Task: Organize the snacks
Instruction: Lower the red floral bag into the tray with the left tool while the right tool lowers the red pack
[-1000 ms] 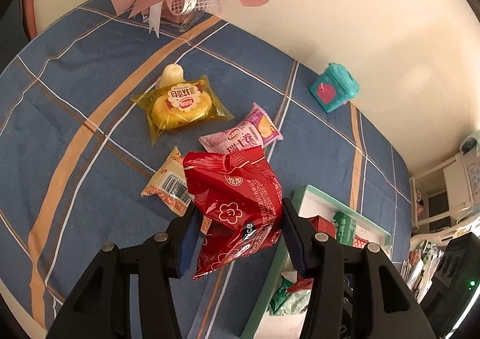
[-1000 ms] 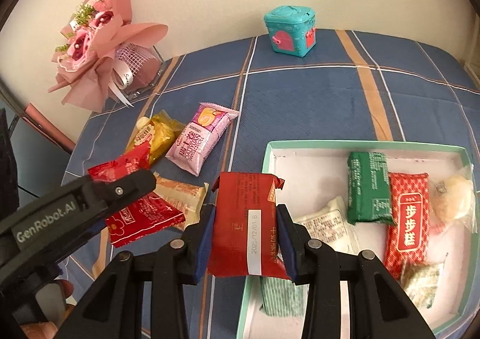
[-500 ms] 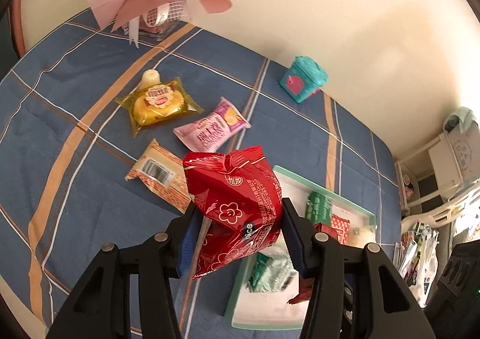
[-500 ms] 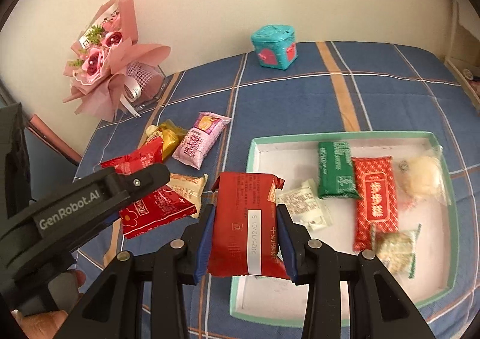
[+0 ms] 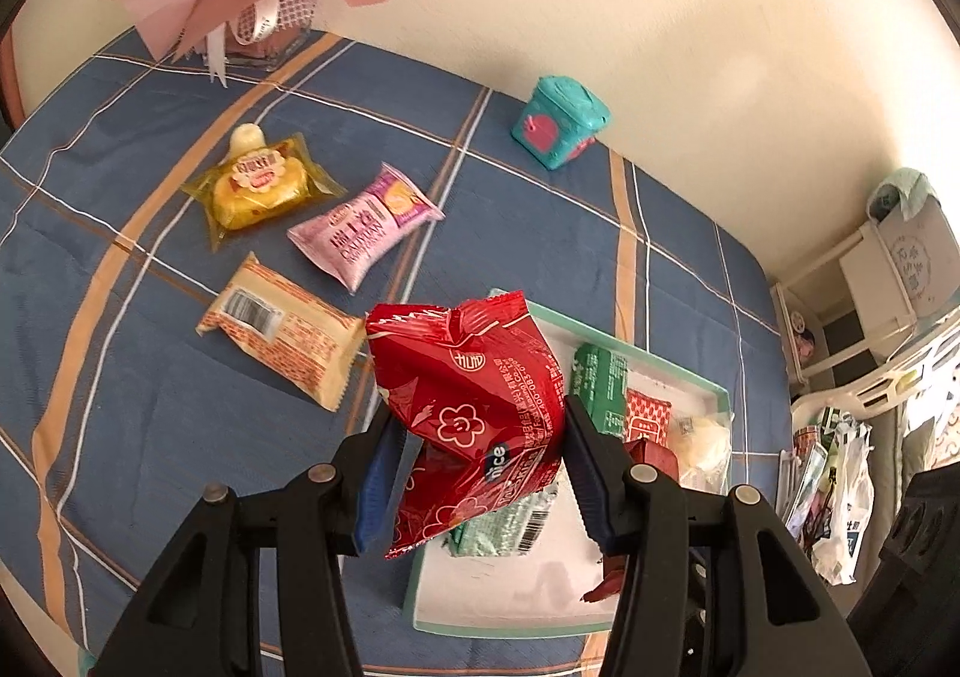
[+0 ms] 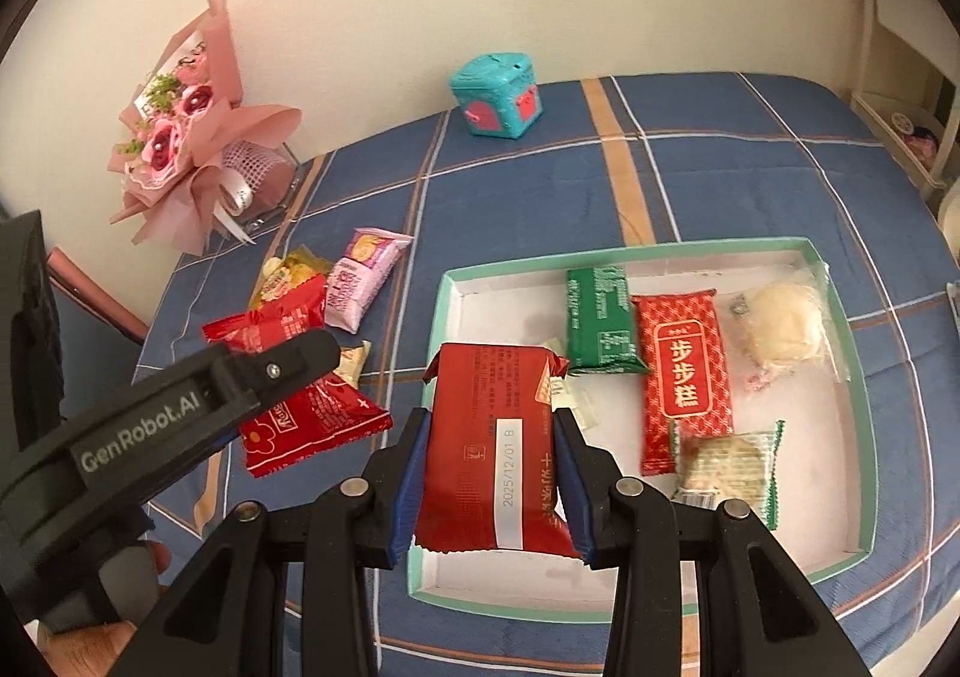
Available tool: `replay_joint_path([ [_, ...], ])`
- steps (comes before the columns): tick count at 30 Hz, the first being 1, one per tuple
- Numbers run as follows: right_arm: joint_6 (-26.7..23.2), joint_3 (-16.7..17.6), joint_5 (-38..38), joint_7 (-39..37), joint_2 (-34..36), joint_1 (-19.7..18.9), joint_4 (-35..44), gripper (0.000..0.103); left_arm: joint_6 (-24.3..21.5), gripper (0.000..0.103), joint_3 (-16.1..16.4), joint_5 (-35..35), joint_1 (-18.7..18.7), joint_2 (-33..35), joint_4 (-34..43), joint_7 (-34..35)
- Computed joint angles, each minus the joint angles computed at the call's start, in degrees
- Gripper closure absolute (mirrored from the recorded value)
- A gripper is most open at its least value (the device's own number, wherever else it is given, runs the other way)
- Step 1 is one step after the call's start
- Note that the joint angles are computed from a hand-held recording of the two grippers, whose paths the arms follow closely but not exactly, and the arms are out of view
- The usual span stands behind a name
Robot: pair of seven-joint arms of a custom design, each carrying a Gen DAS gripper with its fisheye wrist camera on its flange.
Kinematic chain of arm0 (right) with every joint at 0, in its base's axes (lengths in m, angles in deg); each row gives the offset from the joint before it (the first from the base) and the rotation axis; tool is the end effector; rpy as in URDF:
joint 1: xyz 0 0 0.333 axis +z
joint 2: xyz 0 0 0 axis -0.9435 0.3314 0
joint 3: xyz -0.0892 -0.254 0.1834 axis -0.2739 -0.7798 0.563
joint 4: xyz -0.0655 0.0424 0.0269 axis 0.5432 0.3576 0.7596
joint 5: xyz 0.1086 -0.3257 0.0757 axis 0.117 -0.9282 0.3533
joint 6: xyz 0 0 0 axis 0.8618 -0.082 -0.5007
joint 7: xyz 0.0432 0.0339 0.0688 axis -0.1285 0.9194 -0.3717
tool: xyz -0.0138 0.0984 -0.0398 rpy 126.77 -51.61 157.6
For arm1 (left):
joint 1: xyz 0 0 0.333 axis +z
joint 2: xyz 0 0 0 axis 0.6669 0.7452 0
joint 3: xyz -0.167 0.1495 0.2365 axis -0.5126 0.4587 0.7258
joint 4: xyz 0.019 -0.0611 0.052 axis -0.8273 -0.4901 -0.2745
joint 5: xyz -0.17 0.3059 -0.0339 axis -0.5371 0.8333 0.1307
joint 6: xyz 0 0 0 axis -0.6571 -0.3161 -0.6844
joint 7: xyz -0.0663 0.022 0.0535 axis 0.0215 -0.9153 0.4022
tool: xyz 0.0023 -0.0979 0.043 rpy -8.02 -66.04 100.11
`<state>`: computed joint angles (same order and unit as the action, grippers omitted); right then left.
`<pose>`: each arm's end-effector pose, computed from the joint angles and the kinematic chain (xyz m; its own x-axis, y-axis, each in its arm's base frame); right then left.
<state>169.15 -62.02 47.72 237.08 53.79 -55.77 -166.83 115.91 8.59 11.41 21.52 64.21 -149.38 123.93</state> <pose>0.4399 0.1995 0.4051 -0.3561 -0.8883 -0.2900 -0.7565 0.4563 -0.4686 0.5389 -0.3431 0.4153 -0.2162 -0.8960 0.3878 -0.9152 0.0476 -0.4003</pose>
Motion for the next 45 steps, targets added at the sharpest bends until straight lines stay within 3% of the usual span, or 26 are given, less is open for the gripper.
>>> replay_joint_path([
  [12, -0.32, -1.38, 7.57, -3.11, -1.91, -2.16, -4.8, 0.061, -1.08, 0.05, -0.43, 1.02, -2.19, 1.64, 1.6, -0.74],
  [26, -1.43, 0.75, 0.94, 6.58, -9.33, -10.3, -10.82, 0.061, -2.63, 0.05, -0.65, 4.26, -5.28, 3.24, 3.62, -0.25],
  [36, -0.77, -0.29, 4.19, 2.52, -7.63, -9.4, -10.78, 0.061, -4.76, 0.049, 0.79, 8.95, -8.39, 5.1, 5.77, -1.53],
  [45, -0.32, -0.82, 7.01, 0.15, -6.2, -8.56, -10.7, 0.061, -6.69, 0.049, 0.8, 9.59, -8.43, 7.34, 7.61, -1.87],
])
